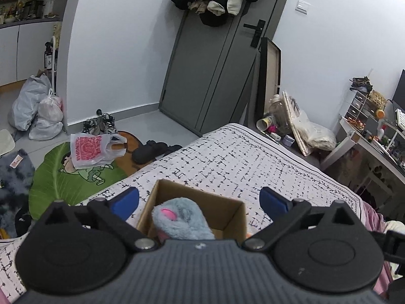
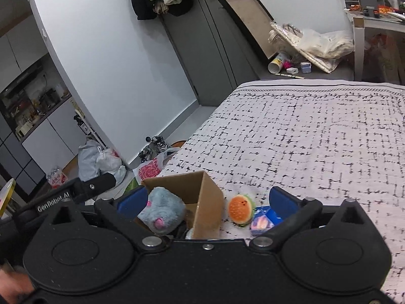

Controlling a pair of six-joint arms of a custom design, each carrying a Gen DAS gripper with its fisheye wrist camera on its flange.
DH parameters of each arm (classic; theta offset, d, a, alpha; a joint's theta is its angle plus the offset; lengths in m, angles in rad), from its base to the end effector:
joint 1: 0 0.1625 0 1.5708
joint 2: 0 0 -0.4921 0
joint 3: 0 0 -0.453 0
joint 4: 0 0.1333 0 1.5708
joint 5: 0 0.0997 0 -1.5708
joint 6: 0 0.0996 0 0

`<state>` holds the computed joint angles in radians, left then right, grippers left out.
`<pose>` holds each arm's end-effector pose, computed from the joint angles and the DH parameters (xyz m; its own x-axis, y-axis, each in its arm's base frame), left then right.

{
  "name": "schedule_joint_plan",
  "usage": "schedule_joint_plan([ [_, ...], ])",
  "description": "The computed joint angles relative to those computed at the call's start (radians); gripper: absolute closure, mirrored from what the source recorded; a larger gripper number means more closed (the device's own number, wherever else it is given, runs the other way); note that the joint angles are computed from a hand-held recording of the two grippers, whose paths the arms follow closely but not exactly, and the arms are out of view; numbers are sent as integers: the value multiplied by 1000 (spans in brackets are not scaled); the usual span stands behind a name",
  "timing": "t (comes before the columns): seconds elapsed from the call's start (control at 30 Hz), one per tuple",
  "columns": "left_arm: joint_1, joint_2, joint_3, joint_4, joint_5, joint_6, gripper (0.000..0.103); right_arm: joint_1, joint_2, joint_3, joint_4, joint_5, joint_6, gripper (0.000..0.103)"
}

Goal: Organize soft objects
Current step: 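Open the right gripper to drop the mouse into the box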

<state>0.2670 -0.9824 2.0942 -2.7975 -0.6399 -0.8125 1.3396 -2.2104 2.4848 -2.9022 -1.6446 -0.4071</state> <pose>-0.5029 -0.3586 0.1181 -0.8650 0.1891 -0.4648 0.4802 0.5808 -0.6574 0.0589 -0.2993 0.4726 -0.9225 0.0778 0.3781 -0.2751 0.5545 -0.7854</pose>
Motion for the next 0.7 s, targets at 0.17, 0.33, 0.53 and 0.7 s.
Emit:
schedule_joint_plan([
  [0.17, -14, 20, -13, -23, -4, 12, 2, -57, -57, 3, 29, 48, -30, 0],
  [0.33, -28, 41, -23, -41, 4, 39, 2, -135, -106, -2, 67, 122, -63, 0],
  [0.53, -35, 67, -44, -25, -13, 41, 2, -243, -149, -9, 118, 223, -112, 0],
  [0.7, -43, 97, -57, -30, -27, 72, 2, -328, -176, -9, 162, 288, -139, 0],
])
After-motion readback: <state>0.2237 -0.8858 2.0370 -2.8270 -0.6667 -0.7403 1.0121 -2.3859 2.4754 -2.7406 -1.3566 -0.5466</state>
